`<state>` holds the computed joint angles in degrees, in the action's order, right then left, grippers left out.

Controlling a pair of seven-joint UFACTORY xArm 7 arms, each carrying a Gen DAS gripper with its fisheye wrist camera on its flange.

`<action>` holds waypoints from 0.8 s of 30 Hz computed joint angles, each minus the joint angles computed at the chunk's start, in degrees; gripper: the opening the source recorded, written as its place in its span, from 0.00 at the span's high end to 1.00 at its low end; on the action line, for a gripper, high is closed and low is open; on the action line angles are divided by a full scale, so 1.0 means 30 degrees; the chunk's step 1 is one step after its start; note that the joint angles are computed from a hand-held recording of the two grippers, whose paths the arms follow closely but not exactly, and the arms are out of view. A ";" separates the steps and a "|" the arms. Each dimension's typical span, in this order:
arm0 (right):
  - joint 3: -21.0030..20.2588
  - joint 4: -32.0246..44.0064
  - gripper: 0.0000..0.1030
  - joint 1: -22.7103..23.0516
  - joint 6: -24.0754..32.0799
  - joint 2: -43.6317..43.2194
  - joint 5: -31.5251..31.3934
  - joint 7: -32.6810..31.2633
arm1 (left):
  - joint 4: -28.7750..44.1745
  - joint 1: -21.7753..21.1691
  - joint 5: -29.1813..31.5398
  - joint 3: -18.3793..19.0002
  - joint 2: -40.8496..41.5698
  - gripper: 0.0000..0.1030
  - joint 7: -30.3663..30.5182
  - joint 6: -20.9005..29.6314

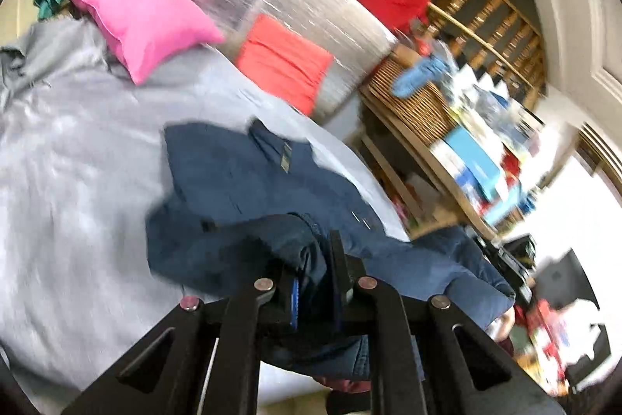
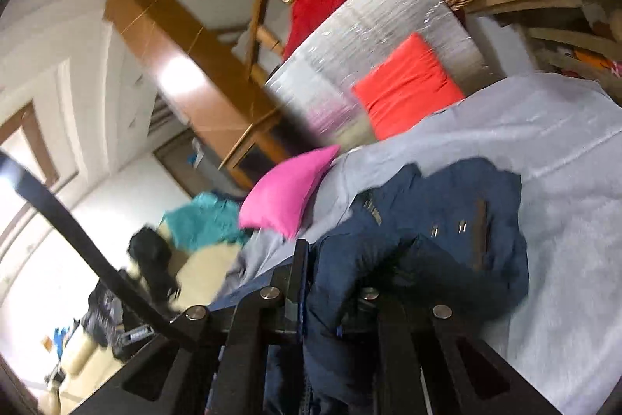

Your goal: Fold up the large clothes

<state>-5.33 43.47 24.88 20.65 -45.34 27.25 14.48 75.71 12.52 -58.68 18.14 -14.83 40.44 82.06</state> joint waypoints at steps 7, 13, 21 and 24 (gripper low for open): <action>-0.1837 0.2236 0.90 0.1143 -0.2549 0.5581 0.1523 -0.1357 | 0.1128 -0.0381 0.0837 -0.2341 0.2999 0.88 -0.1920 -0.5457; -0.3114 0.3640 0.90 0.1683 -0.2307 0.8769 0.5187 -0.3737 | 0.1992 -0.0479 0.2203 -0.3700 0.5305 0.88 -0.3765 -0.7770; -0.4117 0.6415 0.90 0.1364 -0.1126 1.2194 1.0549 -0.7214 | 0.4786 -0.1061 0.5547 -0.5363 0.7874 0.87 -0.5983 -1.0774; -0.4200 0.7838 0.87 0.0592 0.0075 1.3795 1.2207 -0.7887 | 0.5809 -0.1124 0.6407 -0.5836 0.9022 0.86 -0.6843 -1.1392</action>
